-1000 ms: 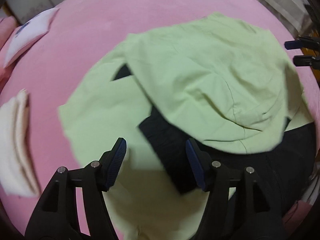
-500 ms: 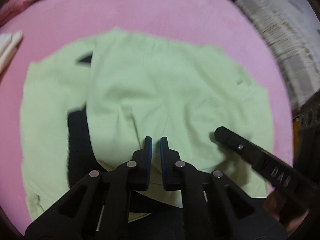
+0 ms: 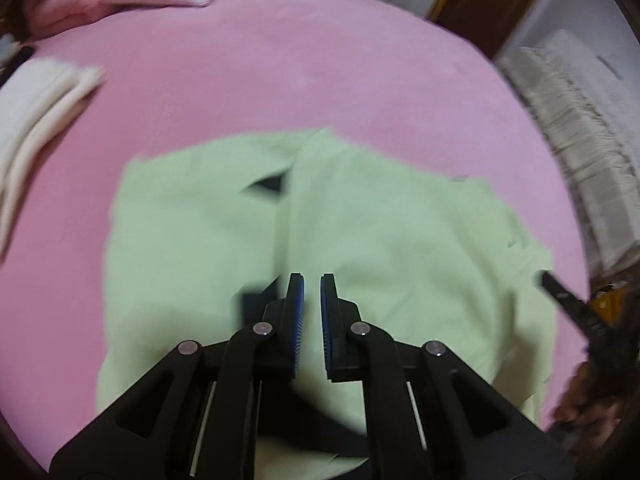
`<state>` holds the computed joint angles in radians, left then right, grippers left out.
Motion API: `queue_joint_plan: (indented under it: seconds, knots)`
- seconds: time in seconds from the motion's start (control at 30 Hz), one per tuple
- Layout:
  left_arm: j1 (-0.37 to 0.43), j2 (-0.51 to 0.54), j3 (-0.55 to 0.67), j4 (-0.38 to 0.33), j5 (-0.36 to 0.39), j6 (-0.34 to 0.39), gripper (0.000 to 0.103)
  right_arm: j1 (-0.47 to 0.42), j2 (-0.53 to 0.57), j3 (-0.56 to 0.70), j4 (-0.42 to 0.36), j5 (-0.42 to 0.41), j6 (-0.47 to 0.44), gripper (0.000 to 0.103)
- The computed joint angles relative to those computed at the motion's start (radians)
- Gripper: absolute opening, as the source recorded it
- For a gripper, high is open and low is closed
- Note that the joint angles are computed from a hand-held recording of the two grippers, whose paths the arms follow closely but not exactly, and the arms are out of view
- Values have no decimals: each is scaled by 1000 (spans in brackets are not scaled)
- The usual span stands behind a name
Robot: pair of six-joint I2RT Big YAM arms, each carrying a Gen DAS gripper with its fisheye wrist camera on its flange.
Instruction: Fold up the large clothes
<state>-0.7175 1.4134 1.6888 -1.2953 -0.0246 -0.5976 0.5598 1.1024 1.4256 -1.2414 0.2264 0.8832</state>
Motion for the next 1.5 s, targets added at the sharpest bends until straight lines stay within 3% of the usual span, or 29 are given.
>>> queue_joint_plan:
  seconds: [0.1,0.23,0.3,0.4,0.5,0.63,0.77,0.87,0.93,1.0,1.1,1.3,1.4,1.5]
  knots:
    - [0,130,109,25,-12,51,6,-39,95,25,116,-115,-66,0]
    - [15,275,218,49,-69,66,6,-69,223,45,245,-192,-64,0]
    - [23,330,263,55,-68,43,6,-76,297,78,245,-220,-103,0]
    - [50,392,325,39,-35,33,6,-77,373,120,214,-236,-233,0]
    - [63,405,329,40,-27,76,4,-93,379,116,233,-249,-304,0]
    - [73,385,290,74,-14,99,1,-161,337,29,344,-366,-263,0]
    - [82,361,247,109,-20,97,1,-203,283,-34,388,-246,-181,0]
    - [87,328,215,99,-24,83,1,-257,258,-65,385,-219,-130,0]
    - [93,301,206,69,-37,96,1,-269,257,-53,311,-104,-129,0]
    - [85,302,225,8,-148,125,1,-282,272,-28,197,18,-103,0]
    - [87,311,232,-117,-314,110,1,-326,254,-52,185,-25,-105,0]
    - [148,128,49,-117,-307,-69,1,-299,226,-20,50,75,-83,4]
    - [164,50,-24,-181,-268,-132,1,-293,171,-28,-26,30,-38,21]
    - [143,-40,-103,-228,-231,-156,1,-237,136,-27,-88,39,27,36]
